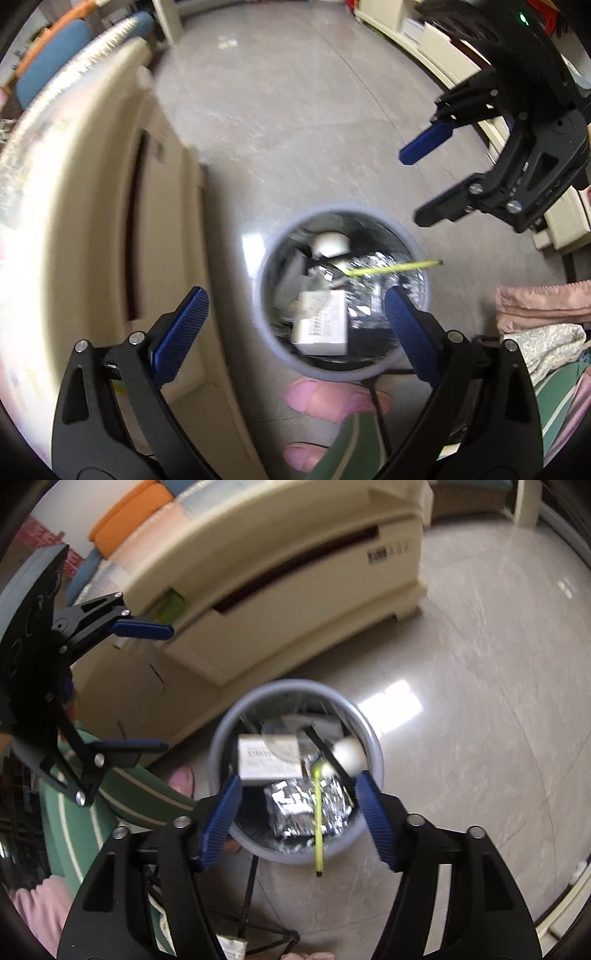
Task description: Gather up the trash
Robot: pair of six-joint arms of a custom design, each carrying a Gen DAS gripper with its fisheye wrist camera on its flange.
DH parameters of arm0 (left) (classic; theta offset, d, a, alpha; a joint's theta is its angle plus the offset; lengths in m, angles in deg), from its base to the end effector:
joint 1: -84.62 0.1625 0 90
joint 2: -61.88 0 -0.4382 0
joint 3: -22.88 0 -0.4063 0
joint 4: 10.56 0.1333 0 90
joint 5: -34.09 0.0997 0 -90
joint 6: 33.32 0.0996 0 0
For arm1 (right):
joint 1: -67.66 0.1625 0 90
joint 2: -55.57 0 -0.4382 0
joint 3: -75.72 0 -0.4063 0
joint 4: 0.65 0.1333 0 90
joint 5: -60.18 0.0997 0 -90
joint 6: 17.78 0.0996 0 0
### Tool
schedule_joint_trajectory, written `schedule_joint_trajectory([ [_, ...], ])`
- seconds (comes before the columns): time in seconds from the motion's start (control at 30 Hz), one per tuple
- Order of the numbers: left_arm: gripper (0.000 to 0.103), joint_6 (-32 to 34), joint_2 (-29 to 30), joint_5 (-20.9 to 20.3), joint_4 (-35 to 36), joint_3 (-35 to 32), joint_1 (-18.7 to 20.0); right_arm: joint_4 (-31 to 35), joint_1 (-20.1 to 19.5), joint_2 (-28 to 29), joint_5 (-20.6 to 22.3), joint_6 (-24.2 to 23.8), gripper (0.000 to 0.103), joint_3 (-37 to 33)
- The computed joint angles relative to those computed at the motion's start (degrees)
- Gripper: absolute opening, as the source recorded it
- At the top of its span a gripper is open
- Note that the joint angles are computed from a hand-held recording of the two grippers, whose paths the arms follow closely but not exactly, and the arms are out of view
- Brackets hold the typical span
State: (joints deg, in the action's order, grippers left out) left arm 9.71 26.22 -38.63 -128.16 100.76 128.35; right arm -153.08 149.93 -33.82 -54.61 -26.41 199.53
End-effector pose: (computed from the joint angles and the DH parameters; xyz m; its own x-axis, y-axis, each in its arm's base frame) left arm -0.4145 -0.6219 0.0277 0.0342 0.9987 -0.0379 0.9246 -0.0173 0.3806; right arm 0.0274 -0.4784 0.3380 -0.8810 0.1824 0.4365 -0.0136 0.9125 -0.4088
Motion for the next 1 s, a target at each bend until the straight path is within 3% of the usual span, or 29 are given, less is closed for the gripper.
schedule_joint_trajectory([
  [0.2,0.094,-2.6,-3.6,0.6,-6.8,-0.7,0.5,-0.8,4.8,1.7,-1.7,-0.4,0.069,-3.6],
  [0.4,0.094,-3.7,-7.0,3.2,-12.3,-1.3,1.4,0.6,10.7,7.2,-2.5,-2.8,0.069,-10.3],
  [0.63,0.094,-4.9,-10.7,10.3,-17.7,-1.8,2.8,2.1,16.8,16.5,-2.9,-6.5,0.071,-20.2],
  [0.77,0.096,-6.9,-12.8,17.0,-23.1,-0.5,3.5,1.5,19.8,23.1,-3.0,-7.9,0.072,-26.9],
  [0.9,0.096,-11.5,-14.8,22.6,-27.9,-0.4,5.3,1.0,22.5,30.0,-3.5,-7.5,0.072,-33.8],
  [1.0,0.096,-16.1,-16.4,25.7,-30.1,-0.6,6.8,1.9,23.8,34.7,-1.2,-7.5,0.072,-39.1],
])
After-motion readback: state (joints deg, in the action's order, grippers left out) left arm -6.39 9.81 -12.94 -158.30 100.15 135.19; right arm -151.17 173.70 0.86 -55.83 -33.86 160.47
